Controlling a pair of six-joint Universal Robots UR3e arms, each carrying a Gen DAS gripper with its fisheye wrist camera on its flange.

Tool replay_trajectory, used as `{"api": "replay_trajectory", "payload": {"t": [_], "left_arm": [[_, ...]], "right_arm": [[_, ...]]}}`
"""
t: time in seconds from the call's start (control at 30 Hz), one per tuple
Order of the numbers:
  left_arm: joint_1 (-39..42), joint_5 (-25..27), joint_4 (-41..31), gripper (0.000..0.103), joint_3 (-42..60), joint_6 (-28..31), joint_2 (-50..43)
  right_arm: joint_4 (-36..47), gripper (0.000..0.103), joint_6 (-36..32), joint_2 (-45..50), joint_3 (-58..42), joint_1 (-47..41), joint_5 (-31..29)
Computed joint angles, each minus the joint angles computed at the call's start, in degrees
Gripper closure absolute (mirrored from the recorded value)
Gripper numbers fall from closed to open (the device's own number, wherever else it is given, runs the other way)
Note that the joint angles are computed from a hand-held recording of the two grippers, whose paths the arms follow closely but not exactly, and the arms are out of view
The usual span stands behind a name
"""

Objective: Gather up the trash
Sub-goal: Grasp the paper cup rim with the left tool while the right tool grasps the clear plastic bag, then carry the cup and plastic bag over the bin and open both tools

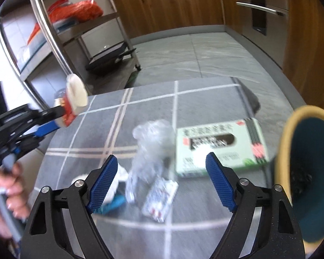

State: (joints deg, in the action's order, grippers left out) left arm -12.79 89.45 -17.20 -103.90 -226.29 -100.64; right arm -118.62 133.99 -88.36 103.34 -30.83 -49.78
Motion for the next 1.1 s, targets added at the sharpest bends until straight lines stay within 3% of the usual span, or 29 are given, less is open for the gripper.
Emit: {"api": "replay_trajectory", "payload": {"t": [0.17, 0.3, 0.4, 0.5, 0.87, 1.1], "left_arm": [[-0.85, 1.14, 1.39, 0.065, -2.14, 0.09, 2.35], [-0.70, 1.17, 2.50, 0.065, -3.56, -0.50, 3.17], [-0.92, 1.60, 2.66, 0.065, -3.11, -0.25, 2.74], [-1.39, 1.93, 2.68, 0.065, -2.26, 0.04, 1.81], [-2.47, 1.53, 3.81, 0.065, -0.12, 0.63, 0.76], [-4.81, 2.61, 2.60, 0.065, 3.61, 1.07, -0.27]], "right_arm": [[-8.65, 0.024, 6.51, 6.85, -2.60, 7.50, -5.67], [-13.32, 0.034, 8.93, 9.35, -2.47, 10.43, -9.00], [-13.36, 0.062, 8.22, 9.57, -2.61, 10.98, -8.85], [-11.11, 0.074, 7.16, 8.54, -2.50, 10.08, -7.16], [5.29, 0.075, -2.24, -1.07, -3.68, -1.88, 2.55], [17.42, 0.075, -10.62, -7.46, -4.23, -10.39, 5.46]]}}
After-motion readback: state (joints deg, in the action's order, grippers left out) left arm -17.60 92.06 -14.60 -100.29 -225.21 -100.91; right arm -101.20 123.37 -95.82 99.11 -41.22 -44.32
